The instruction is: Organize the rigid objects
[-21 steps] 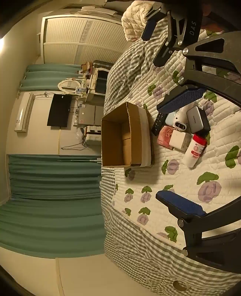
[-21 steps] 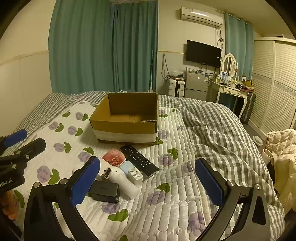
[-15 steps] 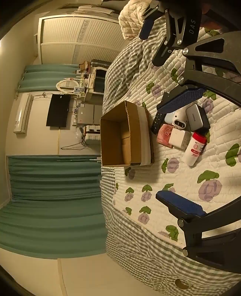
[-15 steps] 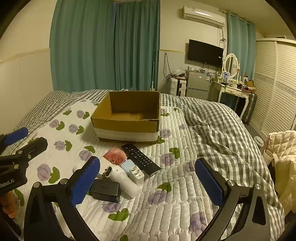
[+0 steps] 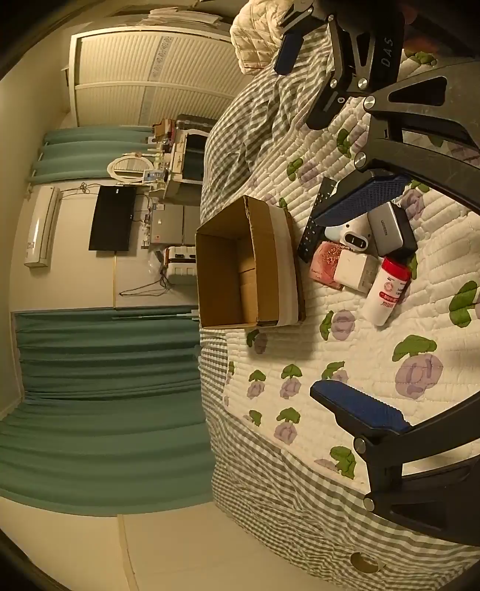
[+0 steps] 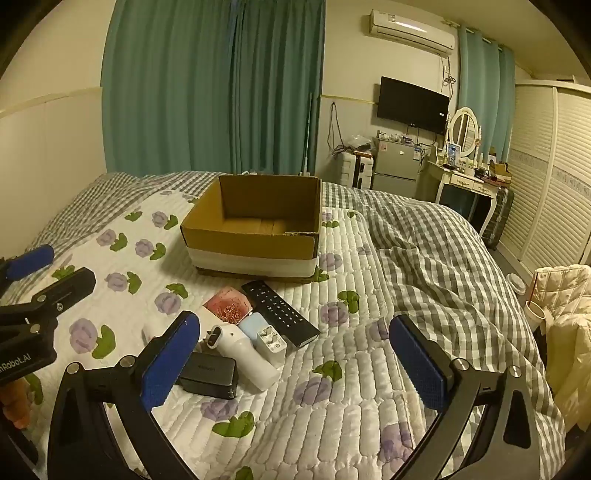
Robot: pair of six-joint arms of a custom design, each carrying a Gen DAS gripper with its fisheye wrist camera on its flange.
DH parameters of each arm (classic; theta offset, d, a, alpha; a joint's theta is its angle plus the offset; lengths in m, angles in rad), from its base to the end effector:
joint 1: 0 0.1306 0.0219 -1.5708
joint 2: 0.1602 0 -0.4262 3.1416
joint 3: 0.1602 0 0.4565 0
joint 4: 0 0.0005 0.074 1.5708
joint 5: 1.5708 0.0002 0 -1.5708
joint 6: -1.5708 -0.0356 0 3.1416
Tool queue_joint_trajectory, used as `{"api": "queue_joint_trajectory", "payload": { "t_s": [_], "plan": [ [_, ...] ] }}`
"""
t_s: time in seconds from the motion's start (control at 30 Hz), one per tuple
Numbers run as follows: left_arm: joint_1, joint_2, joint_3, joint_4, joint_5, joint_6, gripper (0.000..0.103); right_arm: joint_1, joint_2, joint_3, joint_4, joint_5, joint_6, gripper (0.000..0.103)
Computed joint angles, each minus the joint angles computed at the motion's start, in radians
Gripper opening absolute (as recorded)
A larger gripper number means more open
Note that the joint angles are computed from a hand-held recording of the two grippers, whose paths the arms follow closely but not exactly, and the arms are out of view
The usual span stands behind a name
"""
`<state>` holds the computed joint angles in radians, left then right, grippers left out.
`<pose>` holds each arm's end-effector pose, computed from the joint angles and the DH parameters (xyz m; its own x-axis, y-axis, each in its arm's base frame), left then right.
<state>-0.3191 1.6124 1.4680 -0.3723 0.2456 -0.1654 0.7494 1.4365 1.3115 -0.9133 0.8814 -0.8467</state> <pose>0.6175 -0.2137 0.4287 -0.3795 0.2936 -0.8774 0.5754 0.8175 0.0247 0.4106 0.3438 0.4164 -0.5276 0.1600 -0.8343 0.3755 0.9249 -0.0601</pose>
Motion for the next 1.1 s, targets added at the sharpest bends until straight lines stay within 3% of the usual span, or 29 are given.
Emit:
{"api": "queue_joint_trajectory", "payload": {
  "t_s": [1.1],
  "plan": [
    [0.002,0.011,0.003,-0.017,-0.023,0.003,0.088,-0.001,0.007,0.008,0.006,-0.026,0.008,0.103]
  ]
}}
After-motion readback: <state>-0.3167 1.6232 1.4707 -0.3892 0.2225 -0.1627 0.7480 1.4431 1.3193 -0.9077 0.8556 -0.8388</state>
